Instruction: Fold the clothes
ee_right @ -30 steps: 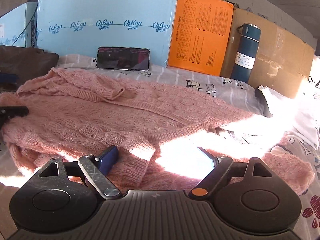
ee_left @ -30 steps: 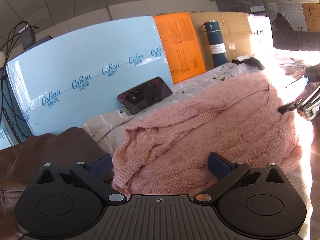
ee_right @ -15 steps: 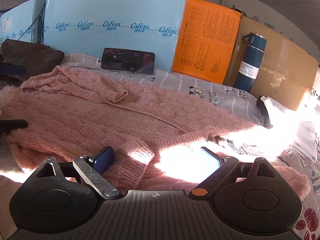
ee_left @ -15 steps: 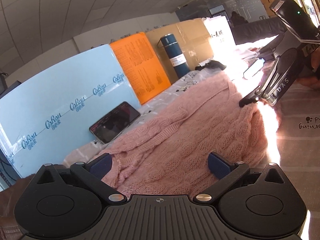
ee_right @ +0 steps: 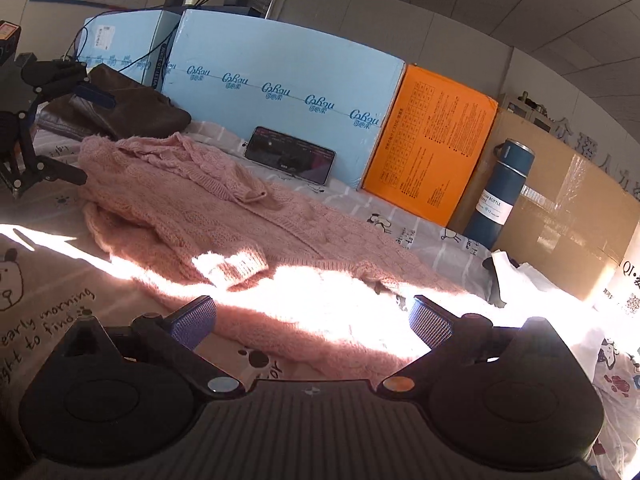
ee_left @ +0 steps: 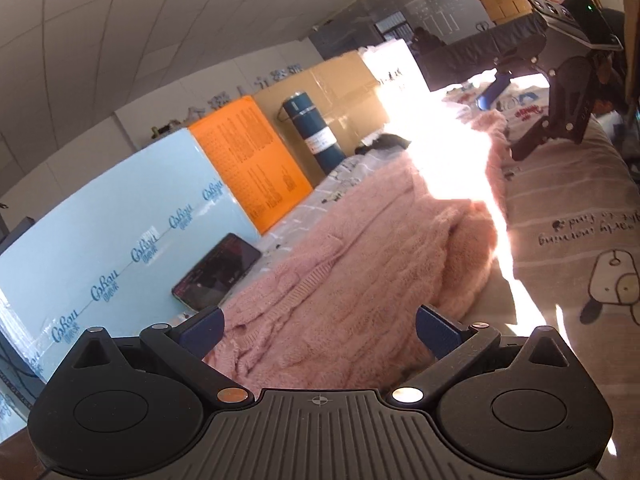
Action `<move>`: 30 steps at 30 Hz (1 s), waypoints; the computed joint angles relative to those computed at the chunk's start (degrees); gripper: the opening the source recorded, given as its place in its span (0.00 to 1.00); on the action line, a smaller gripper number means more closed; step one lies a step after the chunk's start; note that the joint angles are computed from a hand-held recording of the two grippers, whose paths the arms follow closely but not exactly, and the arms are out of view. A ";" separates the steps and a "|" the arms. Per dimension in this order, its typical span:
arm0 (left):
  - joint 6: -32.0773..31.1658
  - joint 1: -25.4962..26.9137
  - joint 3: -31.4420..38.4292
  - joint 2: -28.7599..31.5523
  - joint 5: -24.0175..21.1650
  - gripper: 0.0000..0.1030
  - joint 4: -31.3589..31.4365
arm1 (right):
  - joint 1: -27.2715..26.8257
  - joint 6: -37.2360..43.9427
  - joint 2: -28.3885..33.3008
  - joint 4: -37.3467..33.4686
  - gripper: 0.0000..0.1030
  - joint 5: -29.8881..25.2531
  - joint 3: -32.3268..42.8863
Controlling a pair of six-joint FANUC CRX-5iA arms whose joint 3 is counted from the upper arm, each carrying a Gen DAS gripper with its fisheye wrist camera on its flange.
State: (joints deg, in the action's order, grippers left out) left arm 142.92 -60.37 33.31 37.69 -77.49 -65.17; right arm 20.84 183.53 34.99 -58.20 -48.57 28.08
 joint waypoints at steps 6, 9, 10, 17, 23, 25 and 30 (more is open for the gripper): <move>-9.72 2.26 3.21 1.48 -1.79 1.00 8.12 | 1.18 -3.07 0.28 7.69 1.00 4.37 -0.27; -11.95 2.53 5.12 2.81 -3.62 1.00 7.98 | 1.46 -3.76 1.25 9.69 1.00 3.68 1.05; -12.53 2.71 5.31 2.89 -3.64 1.00 8.11 | 1.72 -3.88 1.55 10.58 1.00 3.60 1.41; -15.09 3.61 7.51 4.67 -3.69 1.00 6.54 | 3.40 -4.25 4.39 12.74 1.00 2.93 5.31; -14.49 3.68 8.35 6.21 -1.09 1.00 2.57 | 4.16 -1.29 6.71 8.73 1.00 -1.51 9.03; -13.80 3.68 8.28 6.41 -0.30 1.00 1.68 | 4.23 -0.45 7.23 7.19 1.00 -3.70 9.99; -12.42 3.64 7.56 5.95 -0.51 1.00 1.42 | 3.88 1.01 7.68 4.89 1.00 -7.13 10.87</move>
State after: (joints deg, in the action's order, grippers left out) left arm 130.50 -56.74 40.87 43.64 -78.00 -63.75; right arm 24.72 184.55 42.67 -53.31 -55.70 38.95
